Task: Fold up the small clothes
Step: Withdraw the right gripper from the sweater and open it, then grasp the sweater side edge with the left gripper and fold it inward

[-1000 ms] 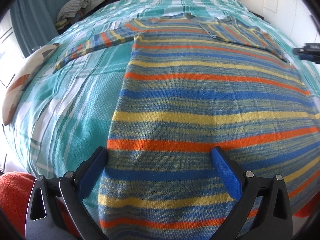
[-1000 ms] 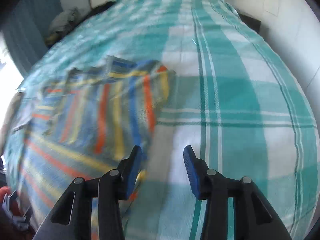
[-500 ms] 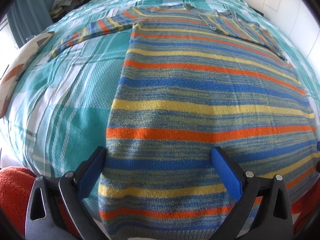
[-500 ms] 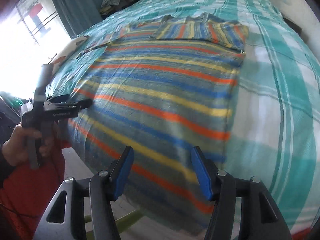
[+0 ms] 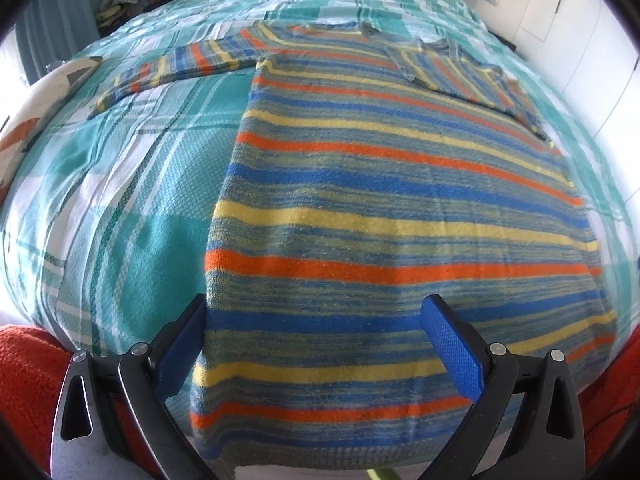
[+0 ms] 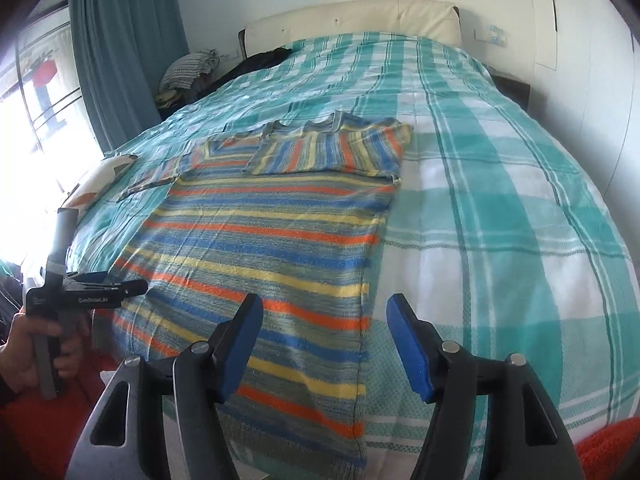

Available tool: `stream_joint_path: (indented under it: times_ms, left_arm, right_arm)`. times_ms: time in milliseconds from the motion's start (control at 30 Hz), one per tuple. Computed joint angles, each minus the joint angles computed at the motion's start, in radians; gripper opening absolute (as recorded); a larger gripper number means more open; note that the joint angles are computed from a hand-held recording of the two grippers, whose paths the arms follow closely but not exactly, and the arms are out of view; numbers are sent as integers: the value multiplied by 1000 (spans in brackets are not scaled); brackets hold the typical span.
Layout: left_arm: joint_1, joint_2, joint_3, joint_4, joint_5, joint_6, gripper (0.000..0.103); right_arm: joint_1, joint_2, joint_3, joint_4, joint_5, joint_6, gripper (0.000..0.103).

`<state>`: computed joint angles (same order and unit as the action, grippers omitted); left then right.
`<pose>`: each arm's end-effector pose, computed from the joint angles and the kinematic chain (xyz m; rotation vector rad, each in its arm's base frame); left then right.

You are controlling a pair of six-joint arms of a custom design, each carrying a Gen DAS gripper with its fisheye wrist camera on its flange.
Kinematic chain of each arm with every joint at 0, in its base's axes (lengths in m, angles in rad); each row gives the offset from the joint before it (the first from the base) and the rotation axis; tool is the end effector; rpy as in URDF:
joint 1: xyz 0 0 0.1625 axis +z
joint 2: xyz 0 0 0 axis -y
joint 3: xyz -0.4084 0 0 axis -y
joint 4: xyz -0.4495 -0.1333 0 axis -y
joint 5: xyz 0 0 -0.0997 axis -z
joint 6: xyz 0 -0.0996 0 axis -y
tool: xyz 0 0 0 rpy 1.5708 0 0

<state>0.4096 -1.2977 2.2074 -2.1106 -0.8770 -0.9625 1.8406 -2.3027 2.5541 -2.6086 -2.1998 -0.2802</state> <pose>-0.3356 -0.3605 0.0935 0.4057 2.4086 -0.5472 0.1493 -0.2595 0.3682 0.3324 -2.3439 0.9692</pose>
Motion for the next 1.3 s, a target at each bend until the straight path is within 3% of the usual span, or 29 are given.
stream_joint_path:
  times_ms: [200, 333, 467, 600, 700, 767, 933, 967, 1033, 1067, 1100, 1167, 1300]
  left_arm:
    - [4, -31, 9, -80, -17, 47, 102]
    - [56, -86, 8, -145, -51, 97, 102]
    - [189, -163, -27, -158, -58, 132, 102]
    - [362, -199, -92, -166, 22, 76, 102]
    - [480, -173, -161, -186, -14, 43, 101]
    - [521, -138, -199, -199, -8, 44, 101]
    - [546, -46, -263, -254, 24, 74, 100]
    - [543, -28, -273, -258, 47, 80, 92]
    - [541, 0, -296, -257, 77, 105, 38]
    - [547, 2, -306, -252, 59, 118, 3]
    - [548, 2, -314, -260, 43, 139, 6]
    - [516, 9, -338, -222, 102, 168, 5]
    - [403, 99, -463, -199, 176, 377, 5]
  right_arm:
    - [43, 39, 8, -28, -35, -56, 64]
    - [65, 54, 19, -38, -30, -90, 64]
    - [62, 59, 25, -45, -22, -112, 64]
    - [31, 54, 22, -23, -5, -89, 64]
    - [13, 51, 19, -17, 2, -72, 64]
    - [10, 53, 18, -16, -7, -66, 64]
    - [10, 62, 19, -3, -37, -52, 64]
    - [10, 64, 18, 0, -41, -50, 64]
    - [13, 69, 17, 2, -49, -48, 64]
    - [13, 70, 17, 2, -50, -50, 64]
    - [14, 71, 17, 1, -50, -51, 64]
    - [11, 70, 17, 0, -44, -58, 64]
    - [2, 56, 20, 0, -15, -60, 64]
